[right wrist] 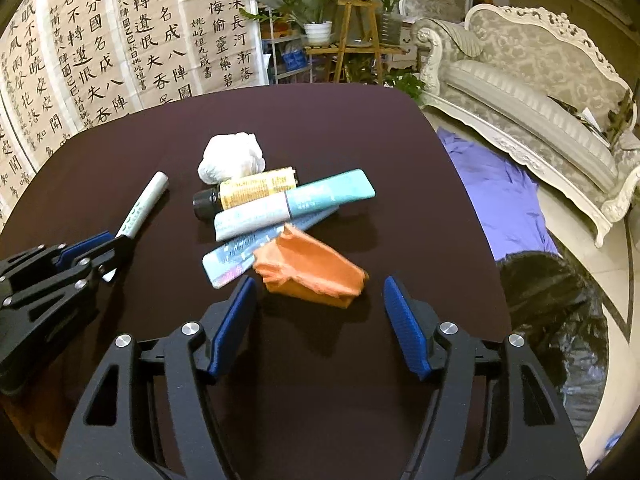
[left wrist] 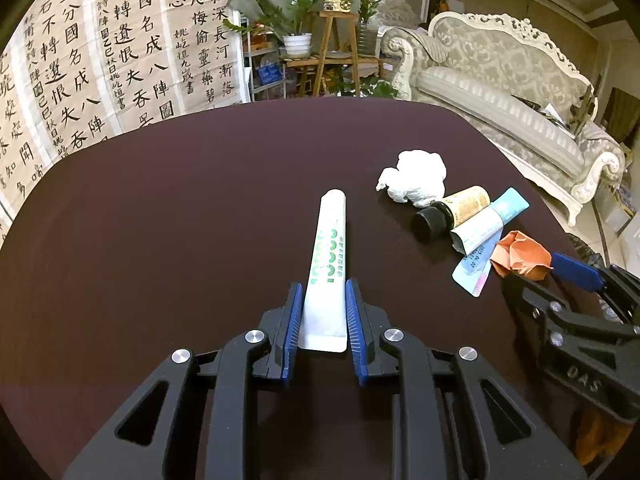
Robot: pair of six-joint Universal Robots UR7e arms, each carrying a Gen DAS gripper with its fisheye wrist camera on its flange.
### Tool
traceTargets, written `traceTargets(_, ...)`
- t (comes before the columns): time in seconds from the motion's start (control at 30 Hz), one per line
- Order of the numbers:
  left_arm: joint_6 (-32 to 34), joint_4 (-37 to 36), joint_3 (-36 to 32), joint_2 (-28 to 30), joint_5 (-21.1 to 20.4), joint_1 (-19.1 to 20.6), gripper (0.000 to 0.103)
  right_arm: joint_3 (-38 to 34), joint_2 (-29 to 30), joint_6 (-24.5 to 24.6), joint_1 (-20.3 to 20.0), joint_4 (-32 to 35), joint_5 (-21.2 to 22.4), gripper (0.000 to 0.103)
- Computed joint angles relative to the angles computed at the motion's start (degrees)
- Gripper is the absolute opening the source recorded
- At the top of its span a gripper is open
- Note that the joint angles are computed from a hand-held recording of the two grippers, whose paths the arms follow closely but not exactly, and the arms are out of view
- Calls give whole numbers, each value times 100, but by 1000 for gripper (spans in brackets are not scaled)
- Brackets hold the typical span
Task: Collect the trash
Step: 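Grasp the orange cloth with the right gripper while the left holds the tube, then carry the white tube and orange cloth over the bin and open both grippers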
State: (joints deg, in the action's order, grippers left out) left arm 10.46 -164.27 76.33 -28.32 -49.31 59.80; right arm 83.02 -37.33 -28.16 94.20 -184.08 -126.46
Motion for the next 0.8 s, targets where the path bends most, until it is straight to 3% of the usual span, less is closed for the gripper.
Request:
traceTargets(0.17, -56, -15, 36, -45, -56, 20, 23, -137, 81, -13, 16, 78, -95, 62)
traceTargets(0.27, -68, -34, 63, -60, -85, 22, 23, -99, 99, -47, 48, 8, -192, 53)
traceTargets(0.8, -61, -34, 85, -107, -152, 41, 23, 312, -3, 127, 95, -635, -213, 51)
